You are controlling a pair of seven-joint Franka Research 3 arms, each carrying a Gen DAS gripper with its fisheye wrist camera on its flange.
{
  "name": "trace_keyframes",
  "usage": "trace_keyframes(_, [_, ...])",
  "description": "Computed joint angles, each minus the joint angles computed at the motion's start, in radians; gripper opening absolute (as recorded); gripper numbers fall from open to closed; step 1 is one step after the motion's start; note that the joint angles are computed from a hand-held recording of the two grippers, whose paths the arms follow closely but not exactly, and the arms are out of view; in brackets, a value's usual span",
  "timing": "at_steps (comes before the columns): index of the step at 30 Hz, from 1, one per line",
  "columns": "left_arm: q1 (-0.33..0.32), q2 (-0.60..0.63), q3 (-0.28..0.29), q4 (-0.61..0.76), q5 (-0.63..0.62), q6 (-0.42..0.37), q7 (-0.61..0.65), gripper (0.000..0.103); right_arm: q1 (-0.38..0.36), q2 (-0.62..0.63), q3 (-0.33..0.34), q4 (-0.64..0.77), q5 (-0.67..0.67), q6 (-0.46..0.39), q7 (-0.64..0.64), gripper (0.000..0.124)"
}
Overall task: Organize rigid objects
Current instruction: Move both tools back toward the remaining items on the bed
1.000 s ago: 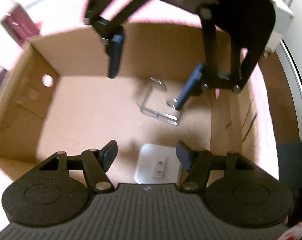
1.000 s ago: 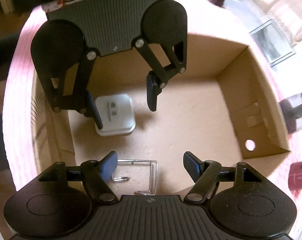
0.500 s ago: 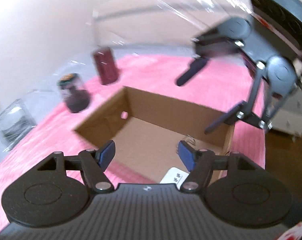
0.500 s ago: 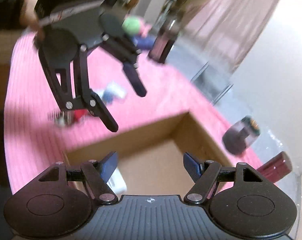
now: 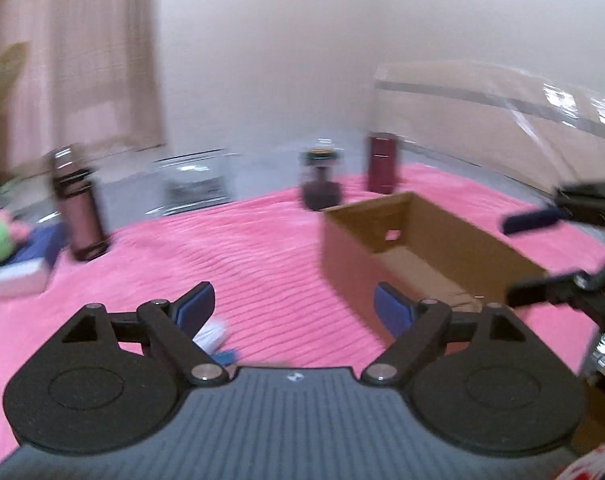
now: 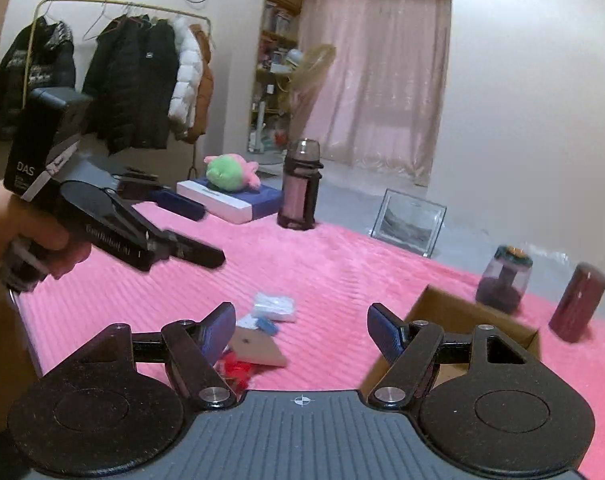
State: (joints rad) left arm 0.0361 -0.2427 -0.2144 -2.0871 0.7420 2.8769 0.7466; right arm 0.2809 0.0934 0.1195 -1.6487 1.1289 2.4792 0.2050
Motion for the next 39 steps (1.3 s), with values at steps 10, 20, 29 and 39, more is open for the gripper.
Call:
trace_keyframes(10, [0.096,-0.218,-0.034,-0.279,0.083,-0.050,-0.261,0.085,0.087,0.007,0.039,-0.137,0.059,0.165,0.112,0.070])
trace_keyframes(20, [0.129,-0.213,-0.040,-0.378,0.063,-0.010,-0.283,0.085,0.143,0.132,0.073,-0.095,-0.164,0.301,0.387,0.070])
trace_keyframes(29, [0.165,-0.136,-0.040,-0.370,0.104,0.038,-0.335,0.085,0.184,0.275,0.067,0.025,-0.496,0.328,0.687,0.070])
trace_keyframes(39, [0.191,-0.084,-0.033,-0.351,0.202,0.076,-0.417,0.085,0.201,0.383,0.062,0.151,-0.700,0.279,0.899,0.070])
